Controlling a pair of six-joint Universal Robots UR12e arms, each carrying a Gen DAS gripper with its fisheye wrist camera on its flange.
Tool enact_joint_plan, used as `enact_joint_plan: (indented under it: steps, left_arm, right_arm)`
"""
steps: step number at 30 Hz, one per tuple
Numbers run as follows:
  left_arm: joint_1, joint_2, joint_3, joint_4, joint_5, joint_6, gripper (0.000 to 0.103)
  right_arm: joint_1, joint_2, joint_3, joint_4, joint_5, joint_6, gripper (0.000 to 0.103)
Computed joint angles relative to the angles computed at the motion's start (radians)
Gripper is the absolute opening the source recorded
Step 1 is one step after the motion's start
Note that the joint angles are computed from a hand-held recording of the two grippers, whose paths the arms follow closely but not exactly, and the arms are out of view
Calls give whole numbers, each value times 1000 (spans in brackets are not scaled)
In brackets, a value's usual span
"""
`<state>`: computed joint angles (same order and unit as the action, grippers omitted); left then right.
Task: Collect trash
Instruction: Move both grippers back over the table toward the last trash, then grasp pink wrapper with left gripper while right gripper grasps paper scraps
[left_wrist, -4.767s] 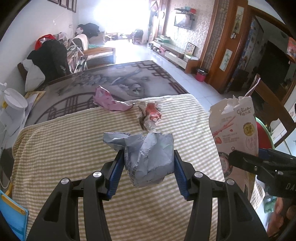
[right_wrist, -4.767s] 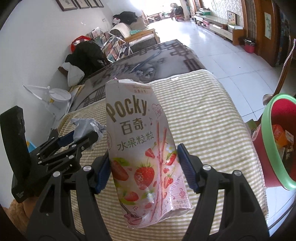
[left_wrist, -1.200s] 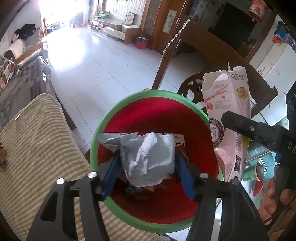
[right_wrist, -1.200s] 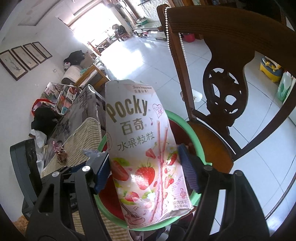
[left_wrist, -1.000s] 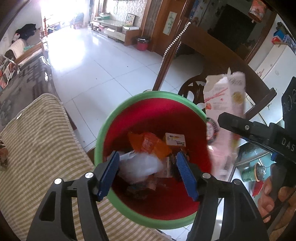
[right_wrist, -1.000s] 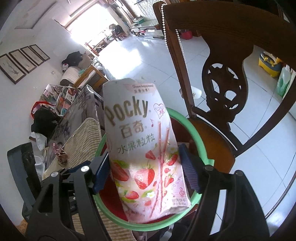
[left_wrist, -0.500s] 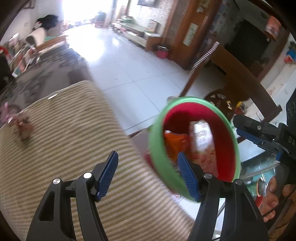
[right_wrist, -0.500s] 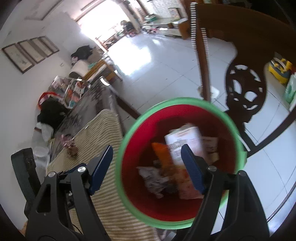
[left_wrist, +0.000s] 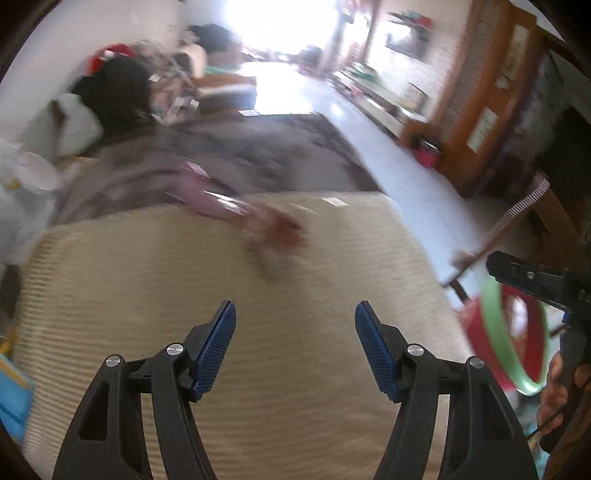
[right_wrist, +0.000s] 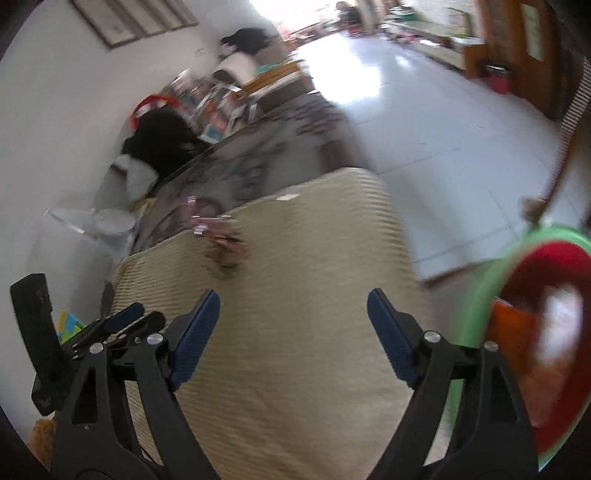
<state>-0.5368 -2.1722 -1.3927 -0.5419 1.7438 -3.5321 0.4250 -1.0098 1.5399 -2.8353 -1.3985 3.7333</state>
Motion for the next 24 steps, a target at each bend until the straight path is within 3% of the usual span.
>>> enact_joint_plan:
  steps: [3, 7, 8, 11, 12, 14, 16, 24]
  left_arm:
    - [41, 18, -12, 25, 55, 37, 64]
    - [92, 15, 15, 70, 90, 81, 64]
    - [107, 7, 34, 64, 75, 92, 66]
    - [143, -24, 82, 47, -2, 84, 66]
    - [151, -35, 95, 37, -28, 80, 66]
    - [165, -73, 141, -5, -96, 67, 66]
    - [176, -125, 197, -64, -169, 41, 66]
    - [168, -278, 349, -144, -246, -96, 64]
  right_arm:
    - [14, 97, -144, 50, 36, 15, 90]
    - [38, 243, -386, 257, 22, 8, 90]
    - [46, 287, -459, 341, 7, 9, 90]
    - [55, 358, -565, 474, 7, 44, 90]
    - [59, 377, -590, 501, 0, 51, 81]
    - [75, 379, -591, 479, -61, 13, 66]
    - [80, 366, -574, 468, -74, -3, 48]
    - [99, 188, -310, 275, -130, -10, 46]
